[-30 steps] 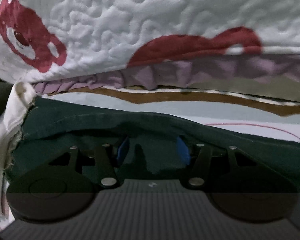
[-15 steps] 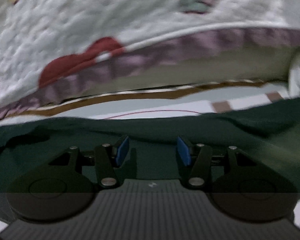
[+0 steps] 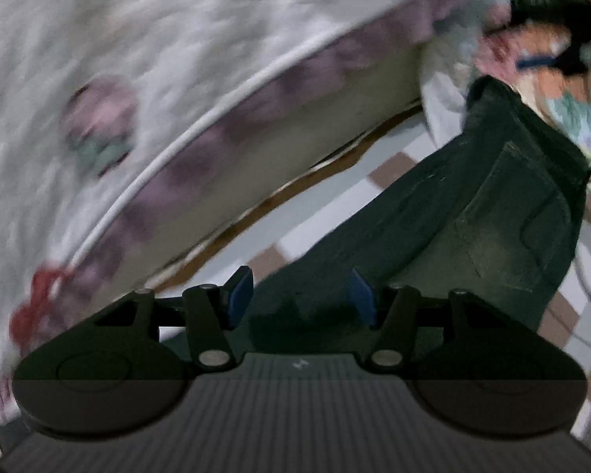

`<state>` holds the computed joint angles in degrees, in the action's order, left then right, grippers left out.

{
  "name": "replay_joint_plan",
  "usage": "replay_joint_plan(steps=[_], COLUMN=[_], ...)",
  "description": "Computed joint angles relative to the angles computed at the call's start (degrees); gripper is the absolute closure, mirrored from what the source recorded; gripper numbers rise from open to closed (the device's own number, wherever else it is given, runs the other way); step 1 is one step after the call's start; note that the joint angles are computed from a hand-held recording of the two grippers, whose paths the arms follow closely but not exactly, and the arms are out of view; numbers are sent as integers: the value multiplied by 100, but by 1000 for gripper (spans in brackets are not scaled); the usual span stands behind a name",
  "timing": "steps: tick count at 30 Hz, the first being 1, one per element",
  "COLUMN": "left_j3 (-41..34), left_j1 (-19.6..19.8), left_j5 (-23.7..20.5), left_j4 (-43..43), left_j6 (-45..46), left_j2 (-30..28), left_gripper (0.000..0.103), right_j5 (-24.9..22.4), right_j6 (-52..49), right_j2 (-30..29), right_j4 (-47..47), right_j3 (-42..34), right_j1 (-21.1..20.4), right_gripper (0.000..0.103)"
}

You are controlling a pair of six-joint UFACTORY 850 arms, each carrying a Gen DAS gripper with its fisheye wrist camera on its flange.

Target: Fold clothes

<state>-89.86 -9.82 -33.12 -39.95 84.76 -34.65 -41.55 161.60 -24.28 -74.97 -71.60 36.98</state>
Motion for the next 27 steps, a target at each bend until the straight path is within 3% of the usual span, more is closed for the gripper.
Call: replay_joint_plan(steps=[4, 7, 9, 11, 13, 16, 19, 22, 27], left_j3=[366, 386, 289, 135, -194, -339, -294, -266, -217], left_j1=[-265, -451, -565, -616, -481, -311, -200, -163, -106], left_j5=[191, 425, 722, 857, 513, 227, -7, -254, -461], left_j4=[-845, -321, 606, 1464, 1363, 726, 222, -104, -234], left_j6=[782, 351, -557, -1618, -2020, -1437, -519, -65, 196], left_j2=[22, -161, -345, -563, -815, -943, -925, -935, -962], left_gripper=[49, 49, 48, 48, 51, 56, 59, 63, 58], right_j5=[-28, 478, 861, 915, 776, 789, 880, 646, 501], right_j6=[1337, 880, 277, -136, -86, -229, -1685, -2712, -1895], right_j2=[358, 387, 261, 141, 89, -11, -407, -830, -1176], right_j4=[-799, -607, -200, 198, 280, 274, 1219, 2023, 1872], right_j3=[517, 578, 450, 311, 238, 75, -427, -950, -1166], right_j1=[13, -161, -280, -307, -273, -259, -335, -351, -230], right_gripper=[28, 28, 28, 28, 28, 24, 19, 19, 19])
